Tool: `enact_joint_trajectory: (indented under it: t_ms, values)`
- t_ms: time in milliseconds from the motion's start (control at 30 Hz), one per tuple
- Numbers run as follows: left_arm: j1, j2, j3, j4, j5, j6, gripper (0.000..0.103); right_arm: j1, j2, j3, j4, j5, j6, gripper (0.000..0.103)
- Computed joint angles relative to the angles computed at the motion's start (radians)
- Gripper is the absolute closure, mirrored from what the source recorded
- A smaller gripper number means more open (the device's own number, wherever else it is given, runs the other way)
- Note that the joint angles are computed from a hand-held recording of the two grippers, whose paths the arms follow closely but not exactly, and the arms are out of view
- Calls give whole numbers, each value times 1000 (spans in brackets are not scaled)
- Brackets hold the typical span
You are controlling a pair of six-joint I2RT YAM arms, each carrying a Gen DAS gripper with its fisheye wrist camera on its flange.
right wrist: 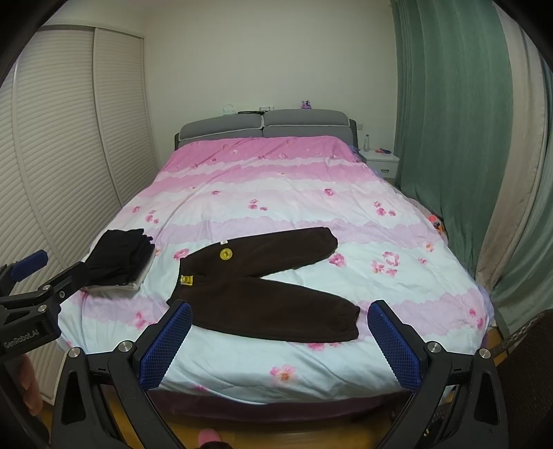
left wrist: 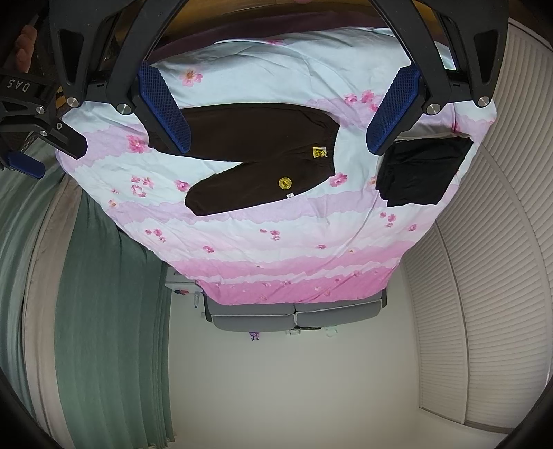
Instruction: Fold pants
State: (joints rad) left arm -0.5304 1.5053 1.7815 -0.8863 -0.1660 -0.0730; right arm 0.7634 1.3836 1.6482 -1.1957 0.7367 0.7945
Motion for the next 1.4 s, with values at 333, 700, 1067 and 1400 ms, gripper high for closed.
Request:
enact_joint_trajectory:
  t_ms: [333,700,1067,1400]
  values:
    - [-1,2,1,1,-1,-1,0,-3,-1,-16,13,-12,-3,0]
    - [-4,18,-9,6,-20,-14,0,-20,2,-23,26,-34,-21,0]
    - [27,86,-37,39,-46,-25,0,-121,17,-88,109,-137,-93,0]
    - [159,320,-10,99,10,10,0,-254,199,-160,281,-340,-117,0]
